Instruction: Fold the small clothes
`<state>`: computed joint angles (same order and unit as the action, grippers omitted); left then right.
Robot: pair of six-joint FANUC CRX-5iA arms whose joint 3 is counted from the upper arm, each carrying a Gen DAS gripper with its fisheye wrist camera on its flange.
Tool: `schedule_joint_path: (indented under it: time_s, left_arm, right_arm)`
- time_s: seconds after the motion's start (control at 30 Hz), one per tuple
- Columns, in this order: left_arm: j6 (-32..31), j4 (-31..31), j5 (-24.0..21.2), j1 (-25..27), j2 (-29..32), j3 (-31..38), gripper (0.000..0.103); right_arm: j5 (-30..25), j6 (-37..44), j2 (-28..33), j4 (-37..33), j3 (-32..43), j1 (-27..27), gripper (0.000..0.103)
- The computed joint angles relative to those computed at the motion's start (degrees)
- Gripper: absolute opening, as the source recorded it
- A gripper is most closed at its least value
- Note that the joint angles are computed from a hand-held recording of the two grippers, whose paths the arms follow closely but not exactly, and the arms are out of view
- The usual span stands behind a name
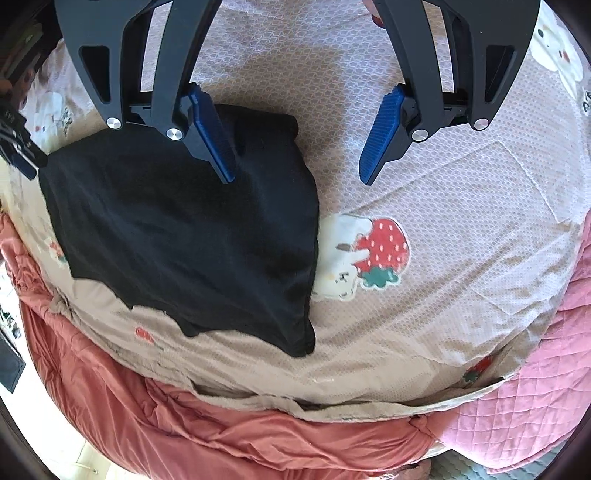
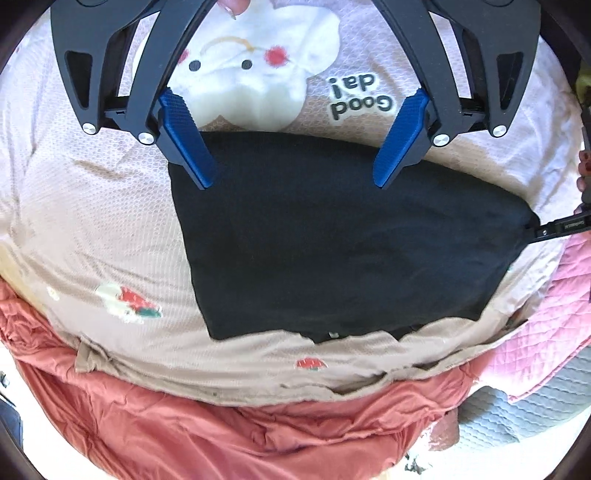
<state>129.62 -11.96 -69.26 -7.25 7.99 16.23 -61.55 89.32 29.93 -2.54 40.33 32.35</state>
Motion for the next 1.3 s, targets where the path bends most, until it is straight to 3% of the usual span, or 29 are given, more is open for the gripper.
schedule_joint_path:
  time_s: [0.23,0.33,0.97,1.13,1.3]
  left_arm:
    - [0.59,0.4,1.47,0.84,-1.81,-0.83,0.069]
    - [0.79,0.49,2.05,1.1,-2.43,-1.07,0.083]
    - [0.36,1.72,2.6,6.13,-3.55,-1.95,0.083]
    - [-0.56,2.78,2.72,7.44,-3.22,-2.17,0.083]
    - [-0.98,7.47,5.58,10.3,-3.39,-4.91,0.083]
  right_arm:
    - [3.9,0.1,-3.35,1.73,-3.71,1.8,0.09]
    - [5.11,0.39,-4.36,2.51,-4.91,2.83,0.092]
    - [4.4,10.33,-2.35,-0.08,-2.45,12.32,0.094]
    - [4.62,14.53,-0.12,2.18,-1.27,15.84,0.094]
    - [4.21,18.49,2.24,5.71,-0.79,18.37,0.094]
